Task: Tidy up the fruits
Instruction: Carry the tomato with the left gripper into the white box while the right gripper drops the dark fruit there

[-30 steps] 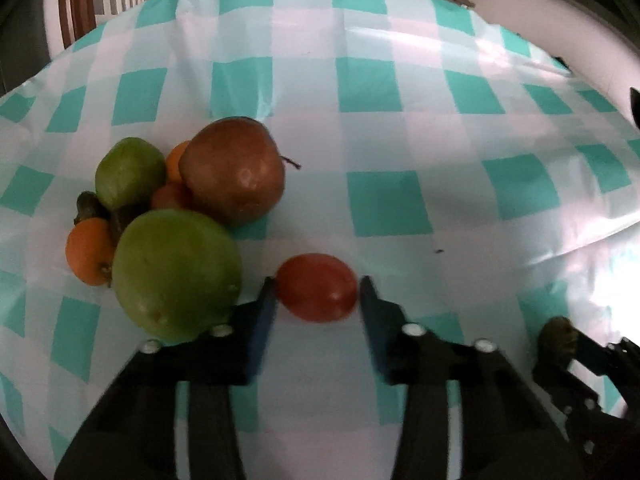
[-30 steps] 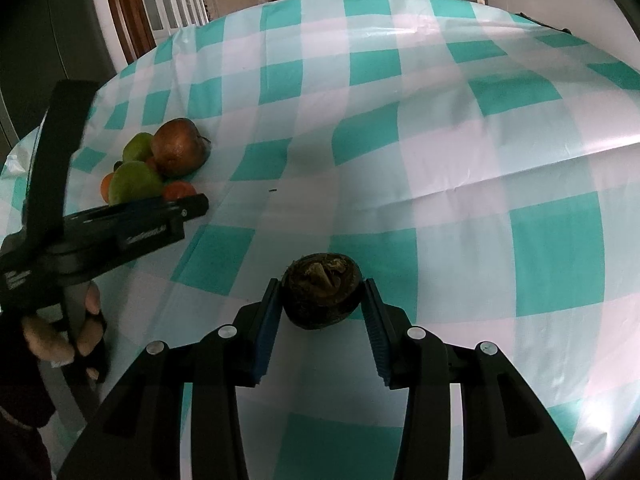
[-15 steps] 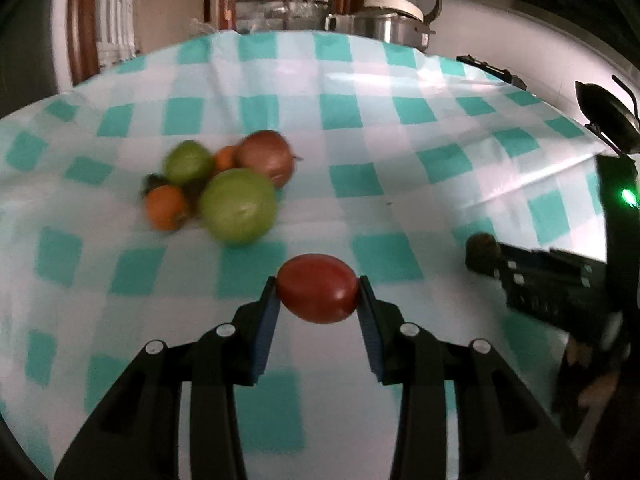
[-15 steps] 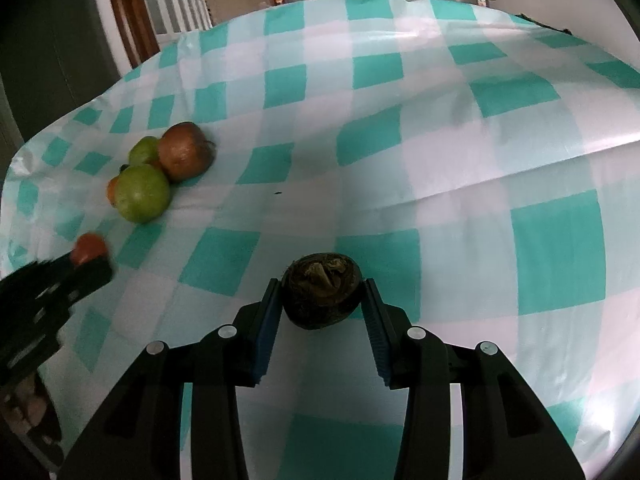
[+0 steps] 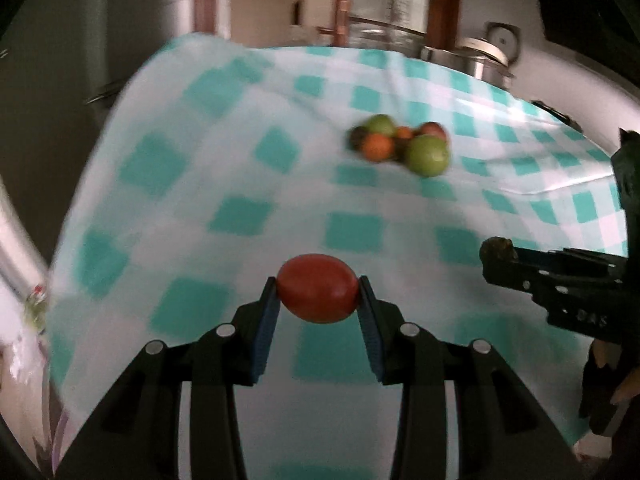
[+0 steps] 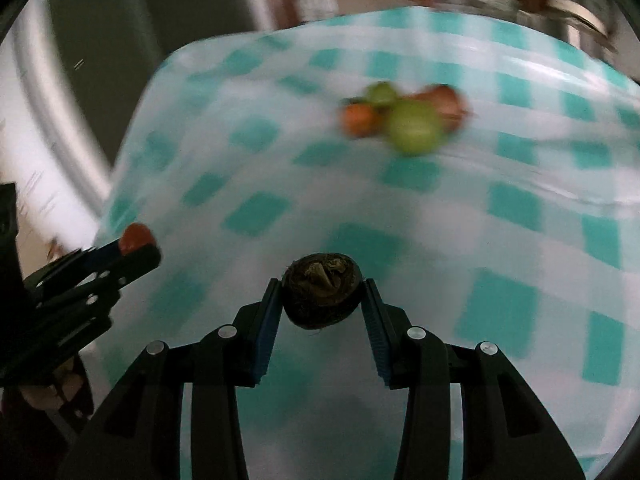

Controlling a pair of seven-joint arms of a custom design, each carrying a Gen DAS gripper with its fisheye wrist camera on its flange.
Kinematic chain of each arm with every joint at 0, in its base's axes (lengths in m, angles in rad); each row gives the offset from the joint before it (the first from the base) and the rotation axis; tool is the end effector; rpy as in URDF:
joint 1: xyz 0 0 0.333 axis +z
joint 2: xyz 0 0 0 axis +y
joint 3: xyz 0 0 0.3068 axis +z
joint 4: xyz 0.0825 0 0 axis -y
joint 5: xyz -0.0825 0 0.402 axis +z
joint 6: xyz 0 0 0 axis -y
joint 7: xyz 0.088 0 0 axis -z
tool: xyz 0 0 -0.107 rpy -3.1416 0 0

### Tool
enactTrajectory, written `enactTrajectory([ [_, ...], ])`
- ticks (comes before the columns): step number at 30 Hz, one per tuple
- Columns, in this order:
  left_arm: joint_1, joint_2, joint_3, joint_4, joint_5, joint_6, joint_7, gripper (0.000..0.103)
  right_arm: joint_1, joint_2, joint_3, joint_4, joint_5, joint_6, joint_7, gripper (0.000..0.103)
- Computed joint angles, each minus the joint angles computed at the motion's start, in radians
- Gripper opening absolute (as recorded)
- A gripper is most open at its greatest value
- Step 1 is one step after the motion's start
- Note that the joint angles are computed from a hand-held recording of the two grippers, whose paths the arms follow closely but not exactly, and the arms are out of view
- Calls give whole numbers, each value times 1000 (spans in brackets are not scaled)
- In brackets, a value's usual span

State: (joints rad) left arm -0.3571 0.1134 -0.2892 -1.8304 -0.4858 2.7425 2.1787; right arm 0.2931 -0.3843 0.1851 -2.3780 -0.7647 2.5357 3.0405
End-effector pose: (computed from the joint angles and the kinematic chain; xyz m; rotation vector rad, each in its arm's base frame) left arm 0.5400 -0.3742 0.5453 -0.9096 2.4792 -1.1674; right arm 0.4311 0.2385 0.5056 -1.2931 2.0798 -0.7165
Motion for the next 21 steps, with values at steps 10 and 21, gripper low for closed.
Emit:
enactTrajectory([
  [10,126,-188,85,-243,-55,98,56,39,131,333,32,341,-58,133,-259,41],
  [21,264,-82,123,-285,522,53,-289,40,301,783,57,776,276,-97,-920,41],
])
